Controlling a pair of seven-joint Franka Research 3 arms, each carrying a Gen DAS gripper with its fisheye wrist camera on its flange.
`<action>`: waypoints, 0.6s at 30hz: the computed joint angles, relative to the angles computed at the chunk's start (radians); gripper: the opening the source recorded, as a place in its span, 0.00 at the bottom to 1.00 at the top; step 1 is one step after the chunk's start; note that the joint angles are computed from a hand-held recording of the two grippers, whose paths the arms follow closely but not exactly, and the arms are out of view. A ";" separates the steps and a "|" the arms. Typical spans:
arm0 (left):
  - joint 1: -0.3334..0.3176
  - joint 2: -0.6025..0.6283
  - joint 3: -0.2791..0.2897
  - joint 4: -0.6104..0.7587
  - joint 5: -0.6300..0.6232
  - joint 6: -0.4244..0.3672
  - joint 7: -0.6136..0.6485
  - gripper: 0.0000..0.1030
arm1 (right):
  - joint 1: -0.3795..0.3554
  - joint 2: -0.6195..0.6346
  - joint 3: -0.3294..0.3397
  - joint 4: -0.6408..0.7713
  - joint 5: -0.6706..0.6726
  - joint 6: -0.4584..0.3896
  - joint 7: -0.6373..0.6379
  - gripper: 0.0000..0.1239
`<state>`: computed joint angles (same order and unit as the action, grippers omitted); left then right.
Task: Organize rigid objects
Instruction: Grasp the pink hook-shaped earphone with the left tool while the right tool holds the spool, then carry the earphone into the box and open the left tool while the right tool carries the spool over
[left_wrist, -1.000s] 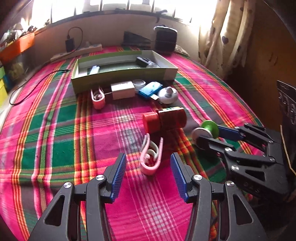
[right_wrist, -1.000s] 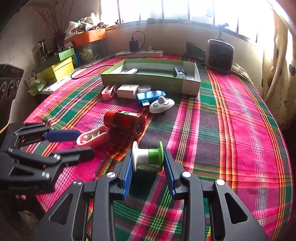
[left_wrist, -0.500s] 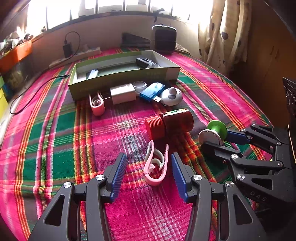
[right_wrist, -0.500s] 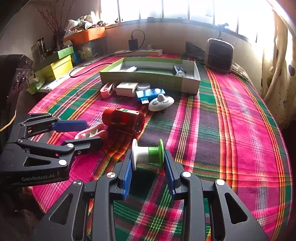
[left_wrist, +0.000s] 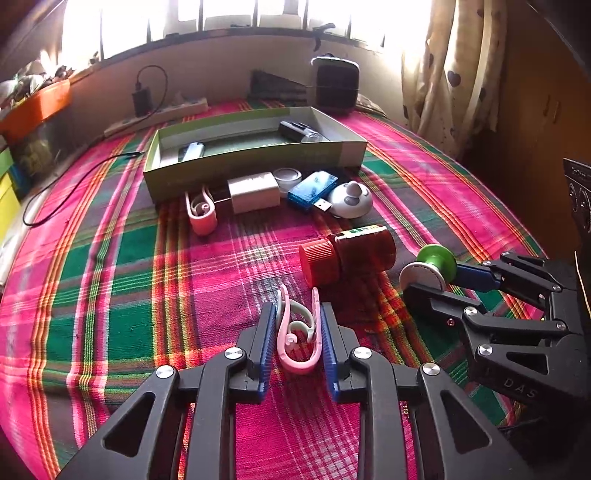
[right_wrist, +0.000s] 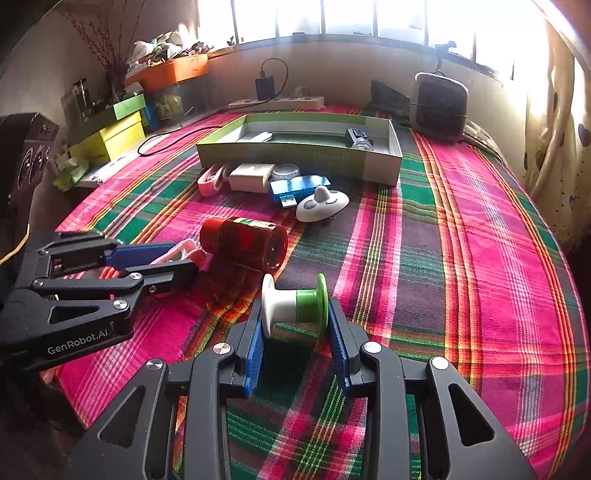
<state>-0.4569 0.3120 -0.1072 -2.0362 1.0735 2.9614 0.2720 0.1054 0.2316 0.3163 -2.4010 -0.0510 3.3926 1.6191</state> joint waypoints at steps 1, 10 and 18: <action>-0.001 0.000 0.002 -0.001 0.004 0.002 -0.004 0.22 | -0.018 0.003 0.016 0.002 -0.011 -0.001 0.009 0.27; 0.001 -0.004 0.001 -0.002 0.004 0.002 -0.007 0.22 | 0.069 0.003 -0.056 0.006 0.046 0.007 -0.030 0.27; 0.002 -0.007 0.001 -0.005 0.007 0.001 -0.014 0.22 | 0.075 0.002 -0.060 0.005 0.067 0.013 -0.039 0.27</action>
